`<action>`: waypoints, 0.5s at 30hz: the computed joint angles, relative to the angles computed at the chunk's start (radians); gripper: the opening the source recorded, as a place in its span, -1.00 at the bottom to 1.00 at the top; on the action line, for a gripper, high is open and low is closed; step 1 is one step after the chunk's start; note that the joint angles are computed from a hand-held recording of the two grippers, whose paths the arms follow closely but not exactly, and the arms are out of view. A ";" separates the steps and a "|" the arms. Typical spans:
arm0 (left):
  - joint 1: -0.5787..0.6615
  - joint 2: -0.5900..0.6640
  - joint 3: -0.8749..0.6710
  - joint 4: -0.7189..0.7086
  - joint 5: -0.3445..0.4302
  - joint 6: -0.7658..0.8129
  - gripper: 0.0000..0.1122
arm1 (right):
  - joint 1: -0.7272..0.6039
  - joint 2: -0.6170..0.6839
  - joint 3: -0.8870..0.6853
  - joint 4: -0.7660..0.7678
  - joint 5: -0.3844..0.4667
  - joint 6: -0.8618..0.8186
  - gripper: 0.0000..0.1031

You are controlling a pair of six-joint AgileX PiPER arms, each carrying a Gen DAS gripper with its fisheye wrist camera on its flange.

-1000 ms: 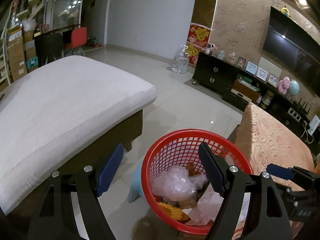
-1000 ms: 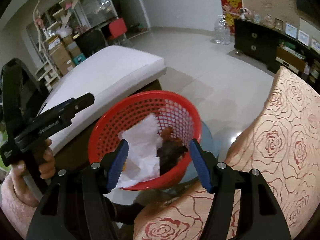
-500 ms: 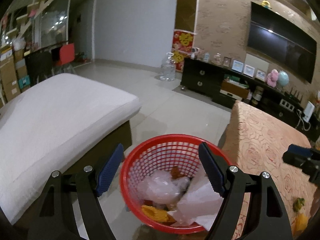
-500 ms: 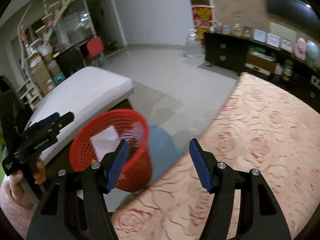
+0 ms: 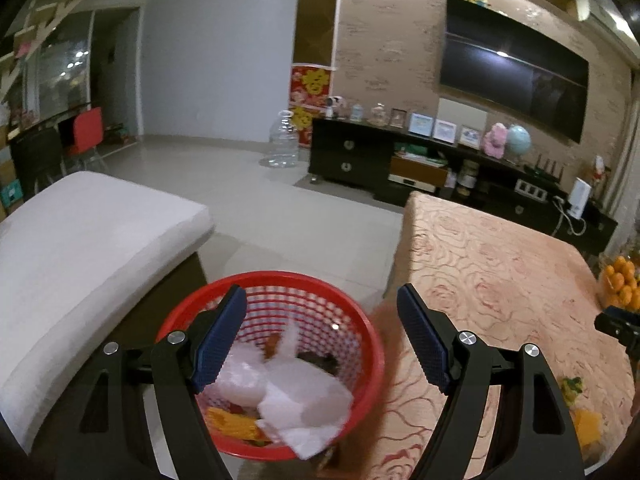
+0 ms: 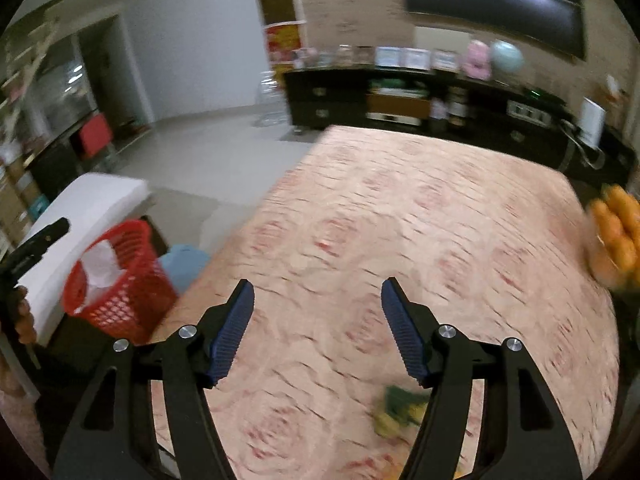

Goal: Collect trash
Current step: 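Move the right tool back to the bed and grasp the yellow foam net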

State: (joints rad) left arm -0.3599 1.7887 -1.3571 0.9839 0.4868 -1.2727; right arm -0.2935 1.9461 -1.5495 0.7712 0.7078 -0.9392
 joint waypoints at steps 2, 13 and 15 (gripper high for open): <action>-0.015 0.009 -0.009 0.000 -0.001 0.006 0.33 | -0.042 -0.010 0.035 0.014 -0.019 -0.015 0.29; -0.063 0.054 -0.071 -0.060 -0.004 0.072 0.33 | -0.154 -0.042 0.304 -0.040 -0.212 -0.049 0.54; -0.063 0.054 -0.073 -0.070 -0.007 0.084 0.33 | -0.154 -0.033 0.345 -0.074 -0.250 -0.028 0.60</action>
State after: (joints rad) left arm -0.4228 1.8427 -1.4300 0.9137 0.4794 -1.1891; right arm -0.4477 1.9134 -1.2042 0.6970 0.4579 -0.9670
